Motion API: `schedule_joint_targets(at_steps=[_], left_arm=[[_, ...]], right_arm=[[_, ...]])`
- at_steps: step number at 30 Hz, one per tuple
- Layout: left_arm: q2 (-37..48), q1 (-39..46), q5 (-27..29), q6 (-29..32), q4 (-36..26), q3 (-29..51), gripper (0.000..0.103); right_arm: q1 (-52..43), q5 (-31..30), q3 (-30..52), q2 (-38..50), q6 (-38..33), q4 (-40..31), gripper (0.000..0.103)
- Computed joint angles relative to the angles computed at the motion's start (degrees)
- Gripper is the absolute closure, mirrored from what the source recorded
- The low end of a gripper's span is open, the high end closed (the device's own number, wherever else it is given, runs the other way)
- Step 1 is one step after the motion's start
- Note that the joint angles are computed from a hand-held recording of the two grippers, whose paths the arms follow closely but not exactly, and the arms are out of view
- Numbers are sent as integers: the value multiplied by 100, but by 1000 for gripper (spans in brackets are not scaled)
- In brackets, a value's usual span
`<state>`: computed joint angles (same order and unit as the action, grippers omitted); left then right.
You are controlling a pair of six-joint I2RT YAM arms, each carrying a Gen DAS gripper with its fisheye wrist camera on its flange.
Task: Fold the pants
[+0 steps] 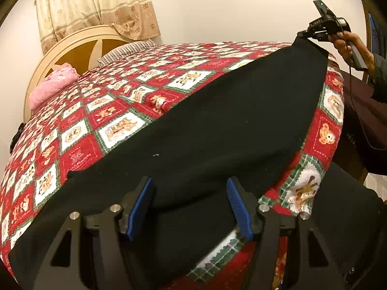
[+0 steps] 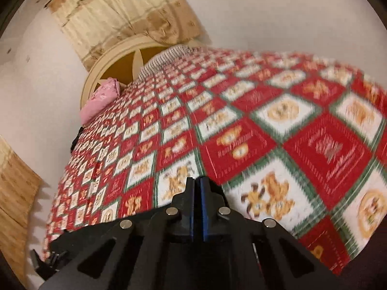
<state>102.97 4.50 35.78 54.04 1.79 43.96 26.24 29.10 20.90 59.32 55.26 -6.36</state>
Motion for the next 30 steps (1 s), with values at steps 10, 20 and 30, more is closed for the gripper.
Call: schedule_joint_targets(at_steps=[10,20,30], left_arm=[[53,84,69,18,-190,75,36],[23,175,95,29,-210,16,35],[-16,746,418,661,-1019,176,33]], right_arm=[[-165,491,-390,105,511,-363,98],[2499,1886,395,382,2016,-1945,61],[2981,1556,1836,2484,1064,-1045,61]])
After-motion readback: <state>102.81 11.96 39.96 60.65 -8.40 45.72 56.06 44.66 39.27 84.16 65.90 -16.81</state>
